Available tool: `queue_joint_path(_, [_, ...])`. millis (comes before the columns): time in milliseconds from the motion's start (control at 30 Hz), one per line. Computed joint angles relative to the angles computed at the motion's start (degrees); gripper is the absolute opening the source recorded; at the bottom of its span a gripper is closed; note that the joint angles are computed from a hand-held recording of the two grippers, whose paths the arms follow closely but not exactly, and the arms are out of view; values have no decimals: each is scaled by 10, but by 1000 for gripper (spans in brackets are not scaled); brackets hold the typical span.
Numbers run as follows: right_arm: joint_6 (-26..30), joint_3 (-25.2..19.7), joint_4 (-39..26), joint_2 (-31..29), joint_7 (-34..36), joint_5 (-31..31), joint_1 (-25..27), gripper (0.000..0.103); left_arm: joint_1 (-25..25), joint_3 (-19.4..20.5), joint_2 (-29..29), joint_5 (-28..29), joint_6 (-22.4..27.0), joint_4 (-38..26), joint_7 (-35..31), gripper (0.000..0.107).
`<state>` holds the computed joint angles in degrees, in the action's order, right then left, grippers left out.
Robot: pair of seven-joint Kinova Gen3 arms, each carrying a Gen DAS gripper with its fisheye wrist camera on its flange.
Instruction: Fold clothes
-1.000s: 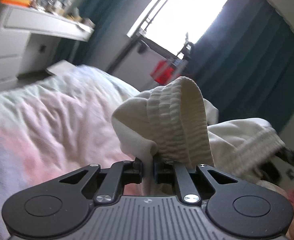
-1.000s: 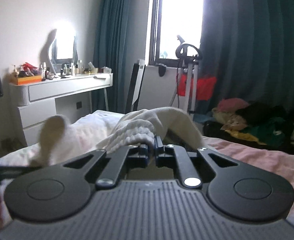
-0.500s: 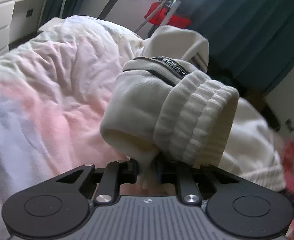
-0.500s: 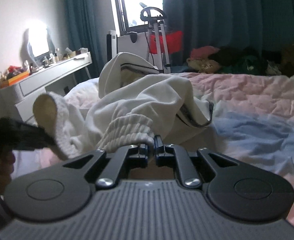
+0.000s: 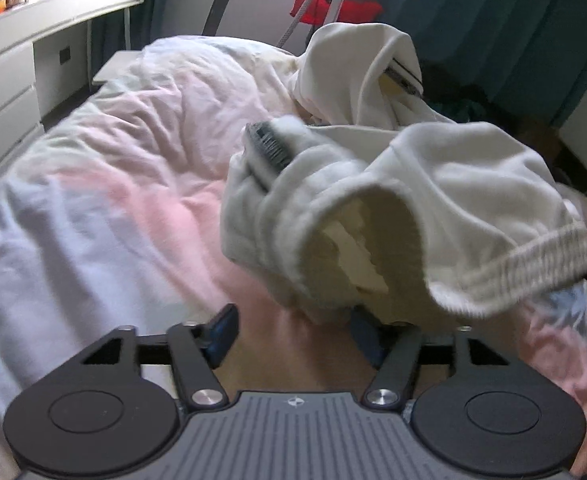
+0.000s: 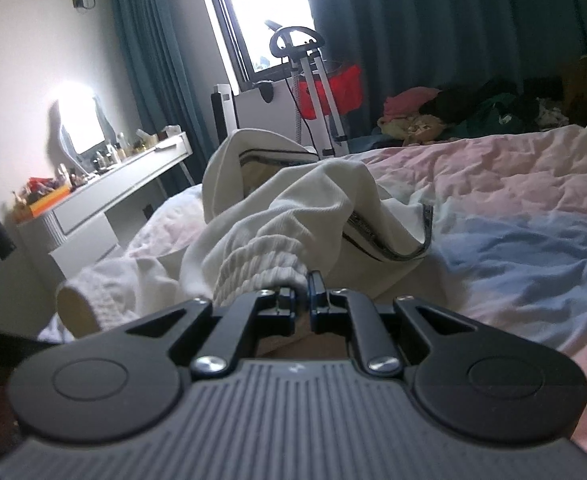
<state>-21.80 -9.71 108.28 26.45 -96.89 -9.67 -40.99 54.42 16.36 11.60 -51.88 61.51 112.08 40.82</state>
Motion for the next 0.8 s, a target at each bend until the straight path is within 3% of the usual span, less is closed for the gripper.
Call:
queue_joint_path(100, [5,-15,1,-1,-14,17,17,10,-43,57,-11,28,7,-20,-60,77])
queue_joint_path(200, [2,-22,6,-3,-25,29,25,10,-97,137,13,61,72,-72,-130,77])
queue_joint_path(267, [0,-28,10,-5,-35,37,32,10,-107,159,22,73,107,-101,-176,80])
queue_joint_path(333, [1,-34,10,-6,-47,45,39,10,-87,139,25,84,117,-119,-222,84])
queue_joint_path(433, [1,-34,11,-7,-57,52,41,10,-10,63,40,87,130,-144,-277,84])
queue_joint_path(533, [4,-34,11,-7,-64,55,42,10,56,-4,84,80,183,-187,-330,85])
queue_joint_path(633, [8,-35,11,-8,-73,57,44,10,81,-24,116,40,226,-200,-342,85])
queue_joint_path(700, [14,-43,10,-8,-83,70,54,10,105,-59,145,29,264,-213,-372,85])
queue_joint_path(767, [19,-52,8,-7,-93,82,64,10,96,-68,152,26,266,-208,-382,81])
queue_joint_path(800, [22,-56,7,-7,-98,89,68,10,77,-57,145,23,252,-198,-376,73])
